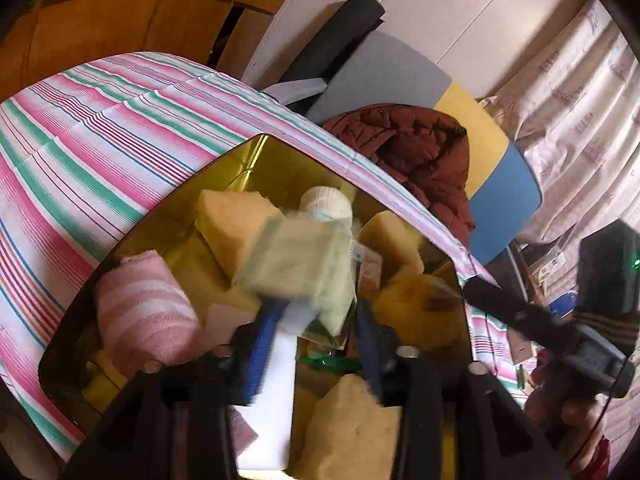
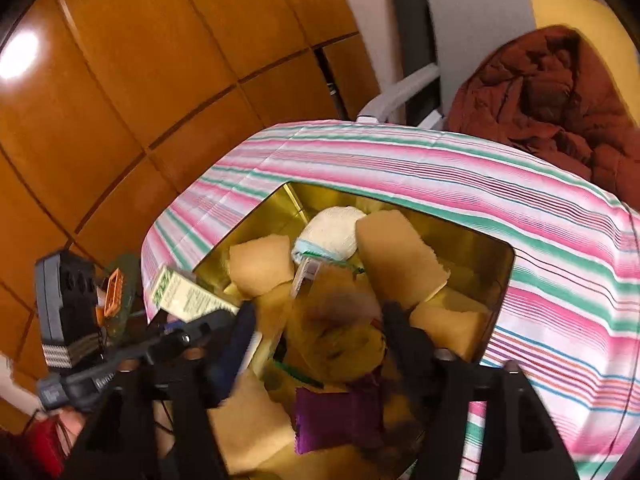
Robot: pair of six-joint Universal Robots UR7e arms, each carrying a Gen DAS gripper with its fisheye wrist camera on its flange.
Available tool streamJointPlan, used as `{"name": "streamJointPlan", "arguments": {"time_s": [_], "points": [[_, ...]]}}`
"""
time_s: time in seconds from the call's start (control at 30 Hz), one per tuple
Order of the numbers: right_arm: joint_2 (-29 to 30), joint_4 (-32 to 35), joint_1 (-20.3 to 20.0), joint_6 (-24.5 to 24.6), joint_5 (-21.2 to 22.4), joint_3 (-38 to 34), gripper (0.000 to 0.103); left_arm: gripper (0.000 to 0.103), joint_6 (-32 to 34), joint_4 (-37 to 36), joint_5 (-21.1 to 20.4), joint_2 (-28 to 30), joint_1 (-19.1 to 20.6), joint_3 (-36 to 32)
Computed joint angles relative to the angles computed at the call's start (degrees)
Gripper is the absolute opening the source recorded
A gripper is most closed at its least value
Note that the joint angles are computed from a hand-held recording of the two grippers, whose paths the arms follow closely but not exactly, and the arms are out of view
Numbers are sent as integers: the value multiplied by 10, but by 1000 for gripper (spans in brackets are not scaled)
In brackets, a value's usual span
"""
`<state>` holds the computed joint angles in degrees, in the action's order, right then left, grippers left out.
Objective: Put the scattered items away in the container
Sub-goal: 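Open both tools to drop the plush and green box into the tin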
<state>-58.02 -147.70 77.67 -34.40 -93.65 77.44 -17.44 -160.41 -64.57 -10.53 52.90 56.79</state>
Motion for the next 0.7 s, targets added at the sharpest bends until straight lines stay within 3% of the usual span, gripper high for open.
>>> {"name": "streamJointPlan", "arguments": {"time_s": [0.03, 0.13, 0.47, 0.7], "points": [[-4, -13, 0, 8, 0, 7, 84, 55, 1, -4, 3, -2, -1, 3], [-23, -31, -6, 15, 28, 25, 85, 58, 4, -17, 9, -4, -5, 10], [-72, -59, -30, 20, 39, 63, 87, 66, 14, -58, 48, -3, -32, 23], [-99, -64, -54, 21, 35, 79, 87, 66, 22, -50, 32, 7, -45, 9]]}}
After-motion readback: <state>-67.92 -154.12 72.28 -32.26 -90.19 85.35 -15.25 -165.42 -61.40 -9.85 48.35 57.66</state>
